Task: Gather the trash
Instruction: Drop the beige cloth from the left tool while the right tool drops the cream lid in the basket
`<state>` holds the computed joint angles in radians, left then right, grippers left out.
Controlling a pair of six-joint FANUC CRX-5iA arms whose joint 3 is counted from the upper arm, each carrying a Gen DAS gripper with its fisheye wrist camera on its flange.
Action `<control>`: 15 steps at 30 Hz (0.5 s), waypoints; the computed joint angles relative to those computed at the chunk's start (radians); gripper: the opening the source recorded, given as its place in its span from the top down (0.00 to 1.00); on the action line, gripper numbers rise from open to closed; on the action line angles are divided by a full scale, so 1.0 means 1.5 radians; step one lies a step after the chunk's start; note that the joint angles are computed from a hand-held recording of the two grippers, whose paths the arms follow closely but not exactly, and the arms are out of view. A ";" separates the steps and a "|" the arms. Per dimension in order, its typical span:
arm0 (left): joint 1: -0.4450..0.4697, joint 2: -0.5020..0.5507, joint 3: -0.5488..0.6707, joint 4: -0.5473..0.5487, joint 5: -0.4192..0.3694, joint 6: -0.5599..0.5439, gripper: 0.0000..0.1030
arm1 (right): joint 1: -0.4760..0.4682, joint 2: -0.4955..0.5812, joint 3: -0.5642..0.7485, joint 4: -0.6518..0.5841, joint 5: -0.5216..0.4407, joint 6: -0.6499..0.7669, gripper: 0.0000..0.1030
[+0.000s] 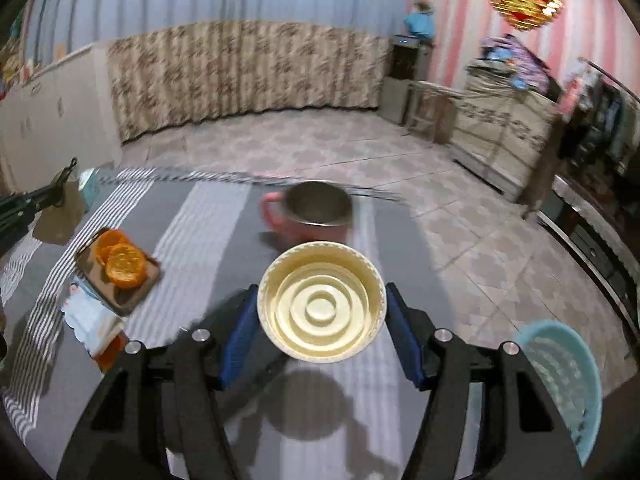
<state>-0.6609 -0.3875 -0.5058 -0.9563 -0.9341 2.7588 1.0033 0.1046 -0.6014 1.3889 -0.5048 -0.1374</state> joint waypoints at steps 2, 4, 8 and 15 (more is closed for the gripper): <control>-0.032 0.019 0.023 -0.009 -0.013 0.008 0.97 | -0.014 -0.044 -0.040 0.000 -0.014 -0.018 0.41; -0.069 0.049 0.055 -0.018 -0.030 0.015 0.97 | -0.029 -0.089 -0.081 -0.006 -0.030 -0.031 0.41; -0.126 0.108 0.112 -0.031 -0.039 0.039 0.97 | -0.059 -0.158 -0.148 -0.018 -0.063 -0.057 0.41; -0.188 0.226 0.214 -0.031 -0.016 0.062 0.97 | -0.151 -0.217 -0.244 0.012 -0.076 -0.144 0.41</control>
